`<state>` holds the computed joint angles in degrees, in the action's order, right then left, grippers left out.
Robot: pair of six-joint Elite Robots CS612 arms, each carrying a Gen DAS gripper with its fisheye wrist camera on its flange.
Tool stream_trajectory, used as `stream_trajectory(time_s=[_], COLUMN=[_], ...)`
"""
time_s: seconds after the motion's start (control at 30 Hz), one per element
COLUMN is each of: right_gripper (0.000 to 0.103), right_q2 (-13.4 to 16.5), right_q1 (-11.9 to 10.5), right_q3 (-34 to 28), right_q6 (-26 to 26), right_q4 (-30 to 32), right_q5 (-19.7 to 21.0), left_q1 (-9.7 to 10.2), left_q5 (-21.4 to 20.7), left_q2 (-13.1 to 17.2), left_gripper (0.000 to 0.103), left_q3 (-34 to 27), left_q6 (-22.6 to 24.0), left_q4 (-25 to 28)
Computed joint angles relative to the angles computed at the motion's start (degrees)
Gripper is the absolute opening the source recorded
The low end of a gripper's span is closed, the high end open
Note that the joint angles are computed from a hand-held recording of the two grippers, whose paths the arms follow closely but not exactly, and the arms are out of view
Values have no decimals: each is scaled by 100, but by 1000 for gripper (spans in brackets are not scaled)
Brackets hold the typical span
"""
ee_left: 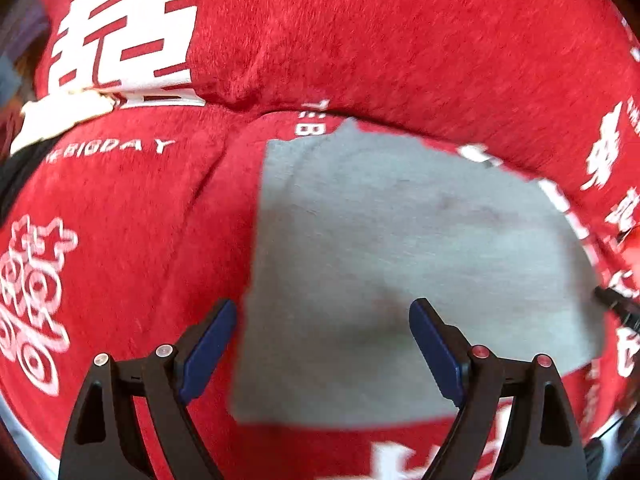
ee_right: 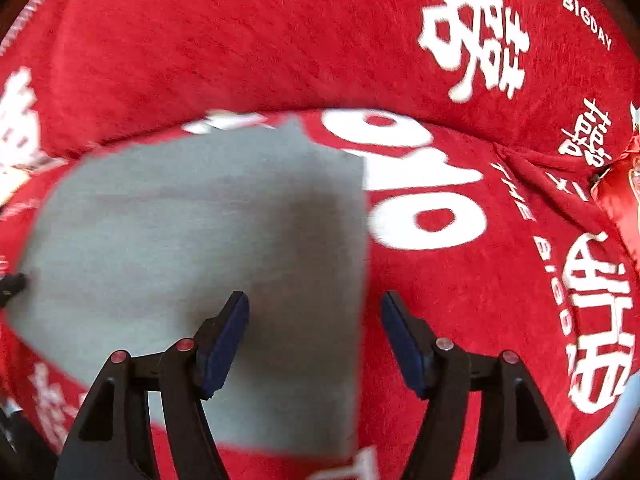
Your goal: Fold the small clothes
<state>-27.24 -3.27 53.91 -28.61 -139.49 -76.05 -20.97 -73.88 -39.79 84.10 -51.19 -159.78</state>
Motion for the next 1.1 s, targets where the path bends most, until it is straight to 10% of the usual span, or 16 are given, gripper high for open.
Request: stream_trajectory(time_s=[0.27, 0.63, 1.1], right_gripper=[73, 75, 76], right_q2=[-643, -423, -522], right_q1=[226, -301, -91], right_q3=[1536, 1096, 910], right_q6=[-1216, -502, -468], right_q4=[-568, -110, -2], right_q5=[123, 654, 330], left_q1=[-258, -321, -283], left_q5=[256, 284, 478], left_q2=[200, 36, -170], left_gripper=[89, 89, 89], left_q3=[-137, 150, 170], left_q6=[164, 307, -115], left_q4=[255, 223, 222])
